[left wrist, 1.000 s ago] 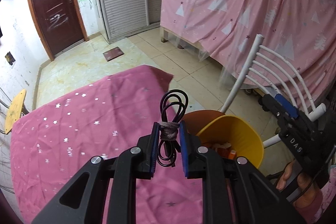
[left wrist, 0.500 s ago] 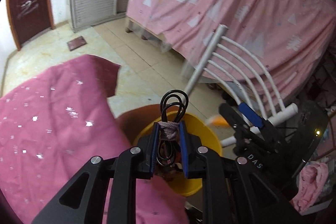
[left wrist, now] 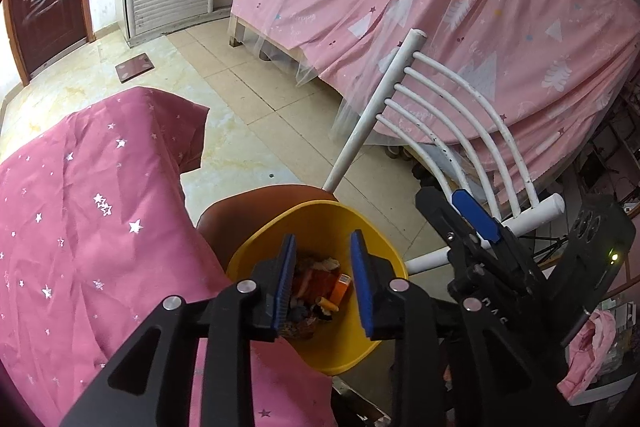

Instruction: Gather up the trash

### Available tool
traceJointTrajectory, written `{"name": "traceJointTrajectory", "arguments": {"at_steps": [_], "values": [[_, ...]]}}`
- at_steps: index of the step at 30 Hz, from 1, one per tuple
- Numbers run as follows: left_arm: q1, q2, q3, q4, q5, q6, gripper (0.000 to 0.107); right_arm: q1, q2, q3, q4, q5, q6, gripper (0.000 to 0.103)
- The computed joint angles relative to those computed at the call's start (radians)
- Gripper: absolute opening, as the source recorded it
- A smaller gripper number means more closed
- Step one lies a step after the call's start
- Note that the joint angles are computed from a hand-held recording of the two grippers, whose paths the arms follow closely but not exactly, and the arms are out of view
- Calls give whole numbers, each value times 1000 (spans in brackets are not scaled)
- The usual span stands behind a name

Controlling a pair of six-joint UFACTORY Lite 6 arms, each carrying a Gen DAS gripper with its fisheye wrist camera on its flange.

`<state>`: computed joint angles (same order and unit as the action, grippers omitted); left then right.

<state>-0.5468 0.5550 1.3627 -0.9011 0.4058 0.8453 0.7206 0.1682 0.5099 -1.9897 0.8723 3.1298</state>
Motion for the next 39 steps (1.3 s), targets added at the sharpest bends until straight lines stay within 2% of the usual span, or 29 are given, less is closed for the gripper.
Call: {"name": "traceJointTrajectory", "arguments": {"at_steps": [11,16,21,30,39], "values": [[143,-107,-120,-177,37,211,22,43,78,156,55,-23,-127,71],[233,-162,-192,-270,36,343,22,71,164,296,77,-46,-215,79],[344,-204,-275,-413,6,534,22,111,294,505,126,-79,-348,82],[589,-197,-317,-617,-7,822,22,163,537,884,219,-152,-577,87],[772,-140,-294,-787,-18,1052,22,187,840,1386,436,-245,-941,93]]}}
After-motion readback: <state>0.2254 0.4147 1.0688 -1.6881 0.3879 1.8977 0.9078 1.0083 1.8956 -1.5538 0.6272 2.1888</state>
